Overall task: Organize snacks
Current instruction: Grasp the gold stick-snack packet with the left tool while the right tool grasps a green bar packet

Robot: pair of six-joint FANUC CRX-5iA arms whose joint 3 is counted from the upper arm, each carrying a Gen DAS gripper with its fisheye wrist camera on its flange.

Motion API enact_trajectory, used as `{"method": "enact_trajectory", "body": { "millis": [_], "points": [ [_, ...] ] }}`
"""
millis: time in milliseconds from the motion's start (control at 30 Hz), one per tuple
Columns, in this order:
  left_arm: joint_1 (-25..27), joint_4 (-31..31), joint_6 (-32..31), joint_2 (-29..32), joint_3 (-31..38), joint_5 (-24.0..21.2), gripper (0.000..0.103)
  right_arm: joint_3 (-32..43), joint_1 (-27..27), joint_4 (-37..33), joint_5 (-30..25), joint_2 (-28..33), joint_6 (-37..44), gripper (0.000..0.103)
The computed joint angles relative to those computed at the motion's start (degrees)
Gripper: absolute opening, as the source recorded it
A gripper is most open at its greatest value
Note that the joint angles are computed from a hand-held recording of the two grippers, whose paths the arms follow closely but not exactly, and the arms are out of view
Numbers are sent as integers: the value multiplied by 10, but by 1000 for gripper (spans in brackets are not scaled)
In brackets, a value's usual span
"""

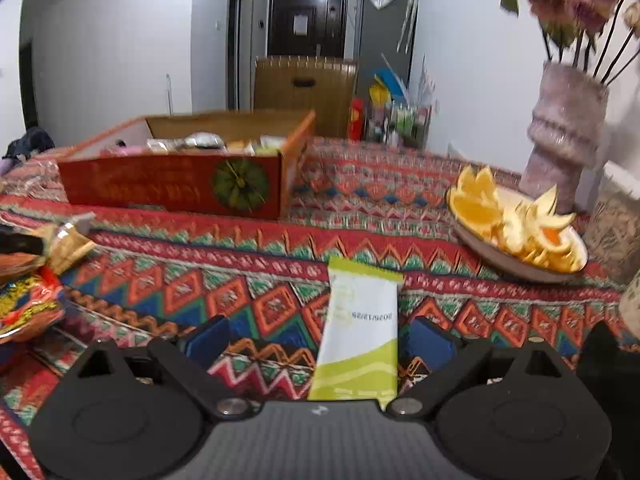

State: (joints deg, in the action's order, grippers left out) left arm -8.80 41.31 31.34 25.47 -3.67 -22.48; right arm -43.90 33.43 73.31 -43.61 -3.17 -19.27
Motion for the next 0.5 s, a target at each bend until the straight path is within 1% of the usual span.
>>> {"method": "enact_trajectory", "body": {
  "millis": [33,100,133,167,200,233,300,333,367,400,433,467,500],
  "points": [
    [3,10,-22,-5,-11,12,102,0,-5,-1,4,4,-2,96],
    [9,15,-45,-14,-27,38,102,-3,-10,-3,11,7,-10,94],
    [15,-9,-28,-18,-26,44,102,-4,-13,-5,17,7,-12,92],
    [20,-37,2,-22,-24,47,103,-6,-15,-6,23,5,-16,89],
    [25,-47,31,-26,-22,39,103,-11,-19,2,33,1,-25,87],
    [31,-33,50,-25,-17,15,103,-13,-22,8,39,0,-32,86],
    [42,40,71,-20,-15,-63,103,-11,-20,10,40,2,-32,83],
    [41,56,81,-19,-16,-77,103,-10,-18,13,39,5,-33,83],
    [32,80,68,-22,-26,-66,103,-10,-19,18,43,6,-36,79],
    [22,101,44,-21,-30,-53,103,-9,-19,20,46,6,-36,73],
    [13,113,22,-16,-27,-41,103,-8,-20,21,50,6,-33,70],
    [5,116,13,-10,-23,-28,103,-7,-20,22,56,5,-30,66],
    [-2,100,23,-1,-10,-21,103,-5,-17,16,59,4,-23,66]
  ]
}}
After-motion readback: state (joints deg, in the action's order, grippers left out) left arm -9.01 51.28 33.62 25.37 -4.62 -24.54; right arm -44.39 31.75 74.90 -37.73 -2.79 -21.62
